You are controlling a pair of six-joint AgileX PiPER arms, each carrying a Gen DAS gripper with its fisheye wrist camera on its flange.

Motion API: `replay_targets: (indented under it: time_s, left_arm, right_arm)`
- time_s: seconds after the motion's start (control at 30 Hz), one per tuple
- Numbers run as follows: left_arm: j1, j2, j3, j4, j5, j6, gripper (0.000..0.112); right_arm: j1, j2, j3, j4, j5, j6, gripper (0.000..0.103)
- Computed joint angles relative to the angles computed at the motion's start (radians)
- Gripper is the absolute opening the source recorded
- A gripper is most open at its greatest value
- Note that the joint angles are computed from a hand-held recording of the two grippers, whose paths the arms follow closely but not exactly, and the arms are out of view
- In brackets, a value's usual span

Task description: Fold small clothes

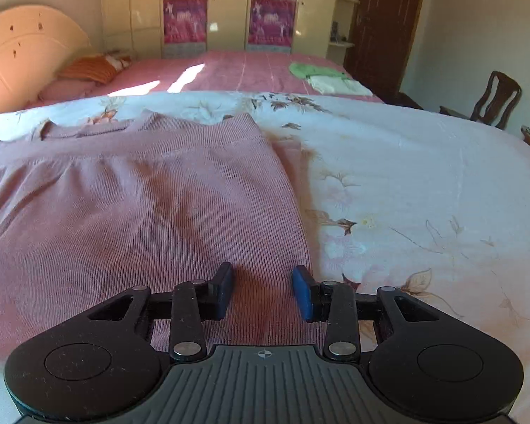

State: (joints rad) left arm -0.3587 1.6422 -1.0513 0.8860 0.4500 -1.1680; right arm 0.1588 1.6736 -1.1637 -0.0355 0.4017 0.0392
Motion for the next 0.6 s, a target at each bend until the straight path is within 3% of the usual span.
replay_targets:
  time_s: [0.1, 0.27, 0.33, 0.4, 0.43, 0.5, 0.6]
  left_arm:
    - [-0.056, -0.009, -0.014, 0.097, -0.004, -0.151, 0.09]
    - [-0.178, 0.13, -0.187, 0.093, 0.028, -0.142, 0.089]
    - [-0.203, 0.179, -0.237, 0.084, 0.039, -0.147, 0.09]
    - [-0.214, 0.241, -0.292, 0.014, 0.083, -0.082, 0.09]
    - [-0.218, 0.251, -0.291, 0.026, 0.088, -0.093, 0.091]
    - [-0.224, 0.247, -0.258, 0.107, 0.077, -0.169, 0.092]
    - [-0.213, 0.239, -0.256, 0.075, 0.067, -0.125, 0.092]
  right_arm:
    - [0.027, -0.061, 0.025, 0.09, -0.039, -0.037, 0.037]
    - [0.163, -0.032, -0.026, 0.293, -0.046, -0.197, 0.037]
    - [0.215, -0.001, -0.058, 0.284, -0.048, -0.181, 0.037]
    - [0.255, 0.044, -0.094, 0.18, -0.02, -0.087, 0.037]
    - [0.273, 0.081, -0.116, 0.097, 0.005, -0.014, 0.037]
    - [0.293, 0.089, -0.097, 0.002, -0.034, 0.04, 0.037]
    - [0.283, 0.089, -0.102, 0.037, -0.02, -0.023, 0.037]
